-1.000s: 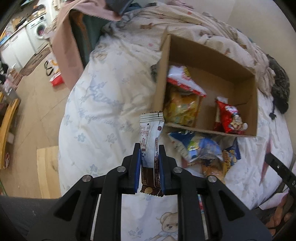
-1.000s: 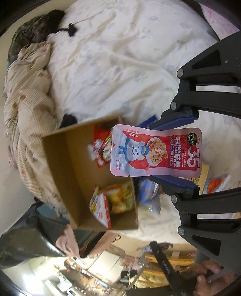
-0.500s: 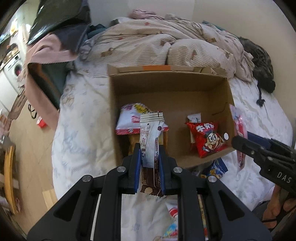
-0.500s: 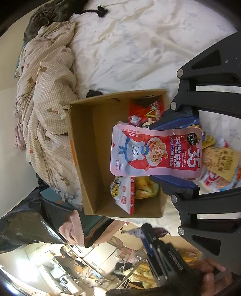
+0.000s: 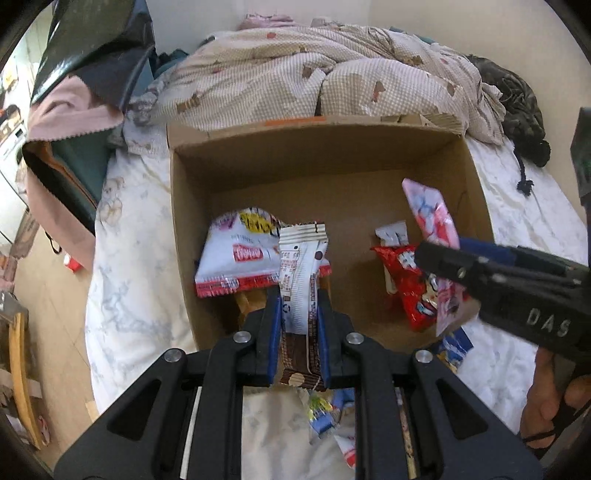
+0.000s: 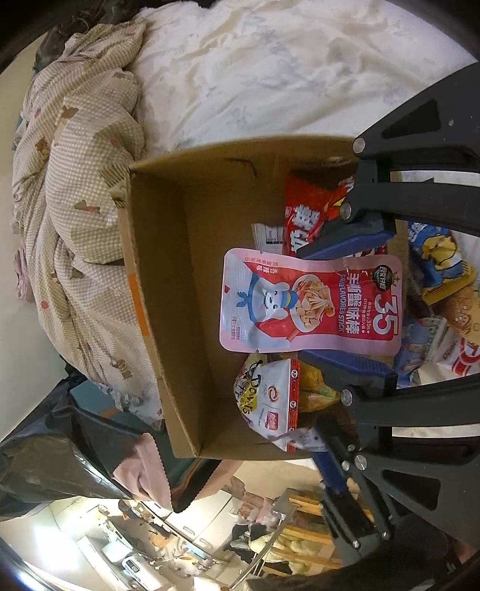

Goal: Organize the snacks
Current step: 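Carry the snack bar and red-white pouch over the box with both grippers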

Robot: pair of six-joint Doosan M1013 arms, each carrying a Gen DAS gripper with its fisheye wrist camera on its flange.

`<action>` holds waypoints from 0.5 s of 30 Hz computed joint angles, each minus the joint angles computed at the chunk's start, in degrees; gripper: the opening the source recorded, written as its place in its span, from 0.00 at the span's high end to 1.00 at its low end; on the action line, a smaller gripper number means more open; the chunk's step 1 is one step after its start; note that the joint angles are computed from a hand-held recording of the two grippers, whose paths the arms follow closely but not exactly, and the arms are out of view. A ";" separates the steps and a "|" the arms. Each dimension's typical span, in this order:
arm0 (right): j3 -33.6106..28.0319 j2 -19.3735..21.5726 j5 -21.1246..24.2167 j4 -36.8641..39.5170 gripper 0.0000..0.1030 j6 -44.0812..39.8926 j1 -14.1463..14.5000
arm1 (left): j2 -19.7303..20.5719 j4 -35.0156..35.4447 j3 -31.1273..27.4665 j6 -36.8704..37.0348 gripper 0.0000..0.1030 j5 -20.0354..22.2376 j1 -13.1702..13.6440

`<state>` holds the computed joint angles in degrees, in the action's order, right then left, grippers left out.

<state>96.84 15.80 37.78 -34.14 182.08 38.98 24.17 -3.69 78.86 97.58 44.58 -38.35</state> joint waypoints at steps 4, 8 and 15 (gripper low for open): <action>0.85 -0.17 -3.18 0.04 0.53 1.34 -0.87 | 0.09 1.89 -0.21 -2.52 0.86 -2.17 -0.16; 0.90 -0.03 -4.51 0.26 0.52 0.99 -1.29 | 0.25 2.17 -0.69 -4.04 0.86 -3.06 0.03; 0.91 0.13 -5.66 1.03 0.50 0.52 -1.39 | 0.66 2.82 -0.91 -4.91 0.86 -2.64 0.05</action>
